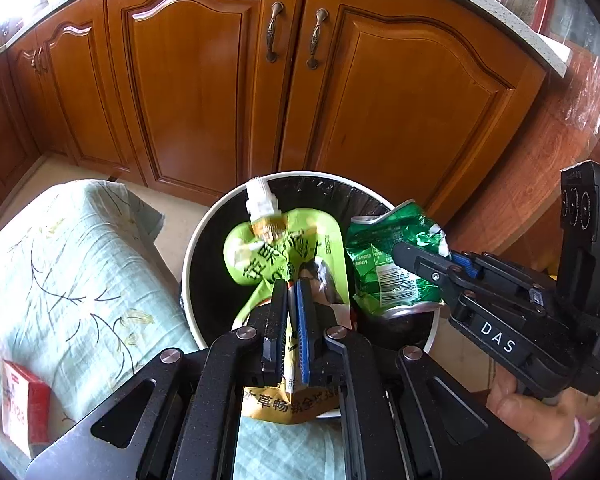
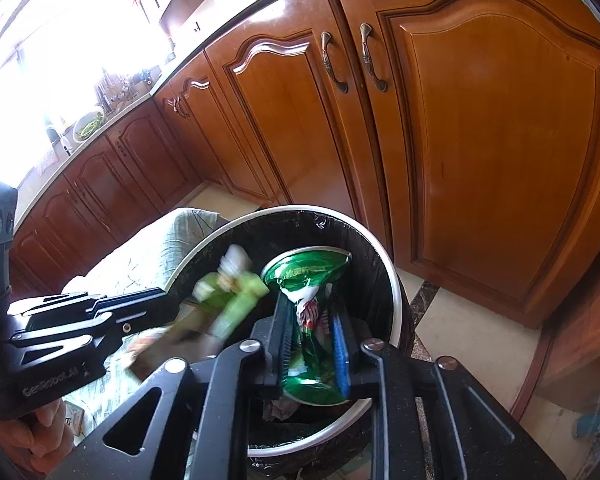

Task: Collect trash
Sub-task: 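Carry both held items over the trash bin and open both tools, then move both open tools back toward the cartons on the table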

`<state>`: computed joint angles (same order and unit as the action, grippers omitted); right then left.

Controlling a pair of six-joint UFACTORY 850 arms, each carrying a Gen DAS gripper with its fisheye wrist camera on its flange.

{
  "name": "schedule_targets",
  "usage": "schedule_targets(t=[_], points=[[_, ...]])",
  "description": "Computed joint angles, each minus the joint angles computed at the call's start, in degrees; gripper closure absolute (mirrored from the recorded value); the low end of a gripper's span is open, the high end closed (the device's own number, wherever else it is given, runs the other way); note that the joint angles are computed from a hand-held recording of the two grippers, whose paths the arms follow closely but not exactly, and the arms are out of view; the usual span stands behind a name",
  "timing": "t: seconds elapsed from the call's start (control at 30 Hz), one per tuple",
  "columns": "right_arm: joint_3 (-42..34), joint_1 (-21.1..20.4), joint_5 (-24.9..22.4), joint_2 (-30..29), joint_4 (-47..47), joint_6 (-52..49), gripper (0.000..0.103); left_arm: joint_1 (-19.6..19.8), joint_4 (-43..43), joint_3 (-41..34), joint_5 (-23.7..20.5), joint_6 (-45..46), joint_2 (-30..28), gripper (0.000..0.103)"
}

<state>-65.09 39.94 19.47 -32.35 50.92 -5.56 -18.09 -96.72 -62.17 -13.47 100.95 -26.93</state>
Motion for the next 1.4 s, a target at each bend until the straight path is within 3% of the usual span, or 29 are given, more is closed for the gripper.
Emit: schedule_targets(t=[0.03,0.1,0.17,0.5,0.83,1.17,1.4], points=[[0.26,-0.03,0.21,0.13,-1.36,1.68,0.07,0.03,0.46,0.15,-0.34,-0.45,0.11,0.093],[0.92,0.21,1.05,0.57,-2.23,3.09,0.067,0.22,-0.85,0.49,-0.59,0.88,0.36,0.068],[1.92,0.62,2.32,1.21,-3.82,5.25,0.063,0.27,-8.37,1.97,-0.43,8.17,1.43,0.062],[6.72,4.73,8.02,4.16,-8.21,14.94,0.03,6.15,-21.04,13.16,-7.54,17.66,8.24,0.061],[5.18,10.08,9.57,3.27,-13.33,22.78,0.023,16.47,-31.82,27.06,-13.74,25.84,18.6,0.061],[-2.32,13.82,4.26,-1.98,-18.97,25.82,0.022,28.71,-28.04,32.8,-16.82,23.79,22.05,0.061],[-4.79,15.51,2.89,-3.62,-16.95,23.3,0.022,33.08,-26.4,34.7,-17.91,23.49,22.34,0.061]])
